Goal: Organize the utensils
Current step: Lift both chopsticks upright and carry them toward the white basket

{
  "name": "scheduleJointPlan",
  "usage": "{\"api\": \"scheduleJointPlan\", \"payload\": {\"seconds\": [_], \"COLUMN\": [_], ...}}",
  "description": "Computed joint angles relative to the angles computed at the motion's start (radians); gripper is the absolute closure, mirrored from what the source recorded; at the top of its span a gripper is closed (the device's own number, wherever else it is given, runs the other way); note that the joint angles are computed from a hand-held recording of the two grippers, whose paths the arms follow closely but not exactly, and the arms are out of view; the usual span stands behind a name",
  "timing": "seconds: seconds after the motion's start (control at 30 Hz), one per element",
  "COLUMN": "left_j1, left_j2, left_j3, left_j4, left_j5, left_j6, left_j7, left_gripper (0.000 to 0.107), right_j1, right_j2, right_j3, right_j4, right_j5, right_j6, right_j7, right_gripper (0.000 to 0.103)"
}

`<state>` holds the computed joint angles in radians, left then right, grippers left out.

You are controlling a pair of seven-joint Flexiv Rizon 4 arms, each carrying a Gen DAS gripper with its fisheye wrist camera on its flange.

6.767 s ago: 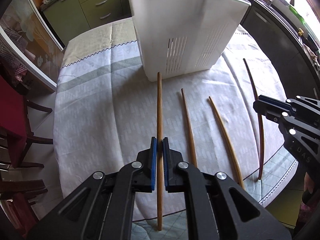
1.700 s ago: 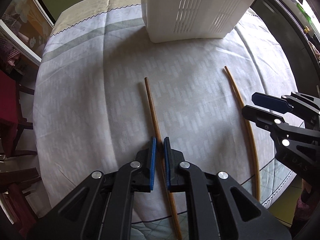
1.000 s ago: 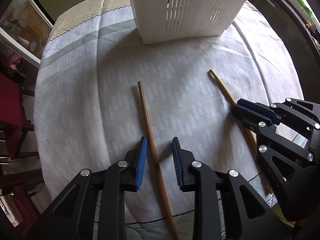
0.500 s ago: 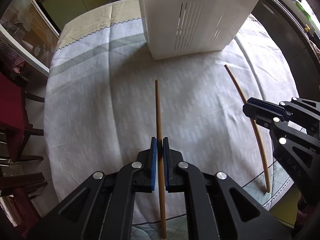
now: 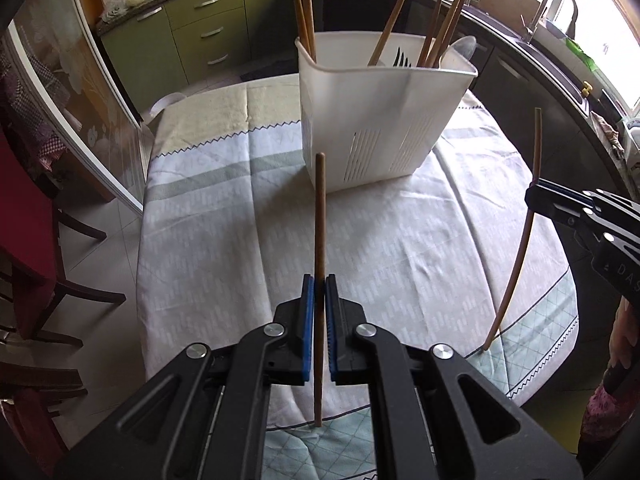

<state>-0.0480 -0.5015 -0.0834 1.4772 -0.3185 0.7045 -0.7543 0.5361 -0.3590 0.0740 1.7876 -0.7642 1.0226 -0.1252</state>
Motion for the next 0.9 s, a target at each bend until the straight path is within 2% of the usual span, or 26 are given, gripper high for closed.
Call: {"api": "scheduleJointPlan", "payload": {"seconds": [0.3, 0.6, 0.9], "left_j1": [0.028, 0.028, 0.023], "left_j2": [0.052, 0.101, 0.109], "left_j3": [-0.030, -0.033, -0.027], "left_j4": [0.065, 0.125, 0.130], "left_j5": [-0.105, -0.158, -0.168], "left_j6": [0.070, 0.110, 0.100], "left_j7": [0.071, 0.147, 0.161], "left_gripper": [0.101, 0.101, 0.101], "right_j1": [-0.003, -0.012, -0.016], "right_j2": [0.095, 0.099, 0.100], "right_j3": [0.017, 0.039, 0.045], "right_j4": [0.072, 0.076, 0.080], "right_j5": [-0.127, -0.164, -0.166], "right_j6": [-0.032, -0.048, -0.038], "right_j7": [0.098, 0.114, 0.113], "right_gripper": [0.096, 0.096, 0.096]}}
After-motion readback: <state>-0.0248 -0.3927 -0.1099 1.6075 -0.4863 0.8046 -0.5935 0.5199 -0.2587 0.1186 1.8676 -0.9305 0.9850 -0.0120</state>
